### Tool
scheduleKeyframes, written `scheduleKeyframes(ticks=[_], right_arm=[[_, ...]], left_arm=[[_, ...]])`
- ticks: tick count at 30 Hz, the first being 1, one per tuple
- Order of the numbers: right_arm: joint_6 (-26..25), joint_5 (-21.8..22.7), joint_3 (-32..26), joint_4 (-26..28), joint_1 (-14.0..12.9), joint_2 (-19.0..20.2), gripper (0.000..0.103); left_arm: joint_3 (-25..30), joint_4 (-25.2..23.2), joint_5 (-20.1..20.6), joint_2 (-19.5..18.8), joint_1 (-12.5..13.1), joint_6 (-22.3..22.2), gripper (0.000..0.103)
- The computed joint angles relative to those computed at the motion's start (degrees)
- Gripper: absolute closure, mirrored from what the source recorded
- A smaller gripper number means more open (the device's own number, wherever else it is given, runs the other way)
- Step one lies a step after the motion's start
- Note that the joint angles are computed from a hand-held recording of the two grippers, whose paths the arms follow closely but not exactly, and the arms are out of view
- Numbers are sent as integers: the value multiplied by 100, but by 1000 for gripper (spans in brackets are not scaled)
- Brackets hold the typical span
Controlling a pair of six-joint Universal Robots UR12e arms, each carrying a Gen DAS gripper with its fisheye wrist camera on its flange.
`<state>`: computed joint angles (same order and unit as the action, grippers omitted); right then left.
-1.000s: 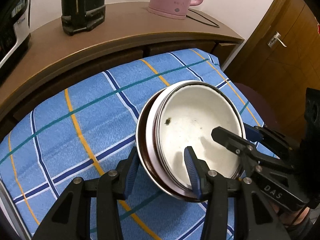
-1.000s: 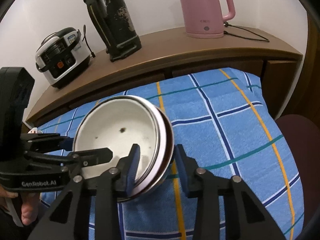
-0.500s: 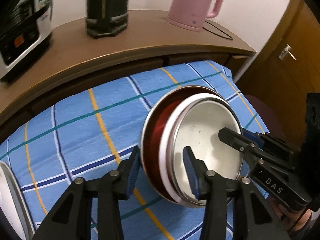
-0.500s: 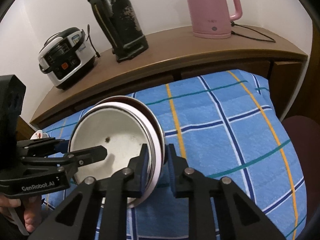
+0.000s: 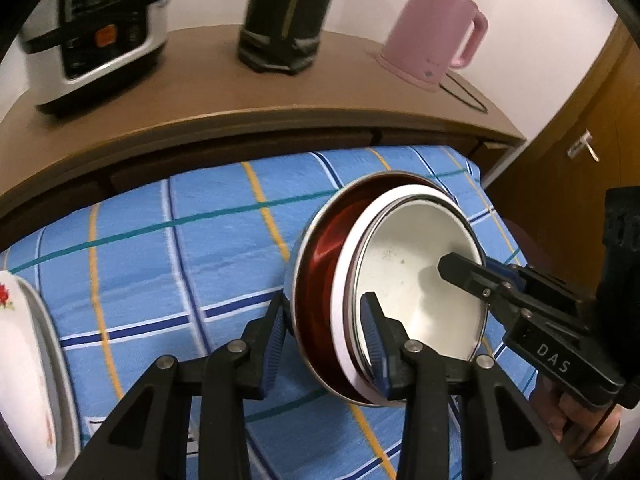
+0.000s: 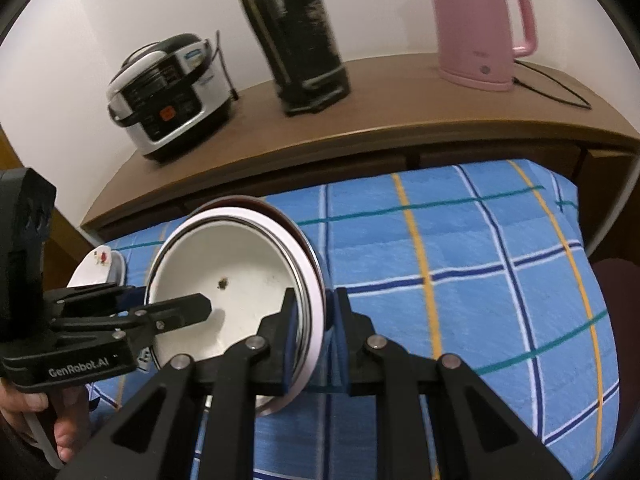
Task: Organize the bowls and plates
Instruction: 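Lift the bowl stack with both grippers toward the red-flower plates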
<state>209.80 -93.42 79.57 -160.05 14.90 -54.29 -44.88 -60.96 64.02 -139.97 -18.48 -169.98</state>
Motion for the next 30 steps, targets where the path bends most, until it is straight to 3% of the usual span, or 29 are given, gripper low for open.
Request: scheduleKeyframes(ticks=[3,8,21,30], right_arm=[[-130,144,-181,114,23,78,87],[-358,209,-472,246,112,221,88],[-919,417,-1236,620,292,541,88],[-1350,791,-2026,903,435,935,87]], left_arm=[[-196,176,-103,113,91,-141,63],[-711,851,69,365,185,-365,64],[-1183,1282,13,606,492,-968,65],[-1572,1653,312,840,702,-1366,65]])
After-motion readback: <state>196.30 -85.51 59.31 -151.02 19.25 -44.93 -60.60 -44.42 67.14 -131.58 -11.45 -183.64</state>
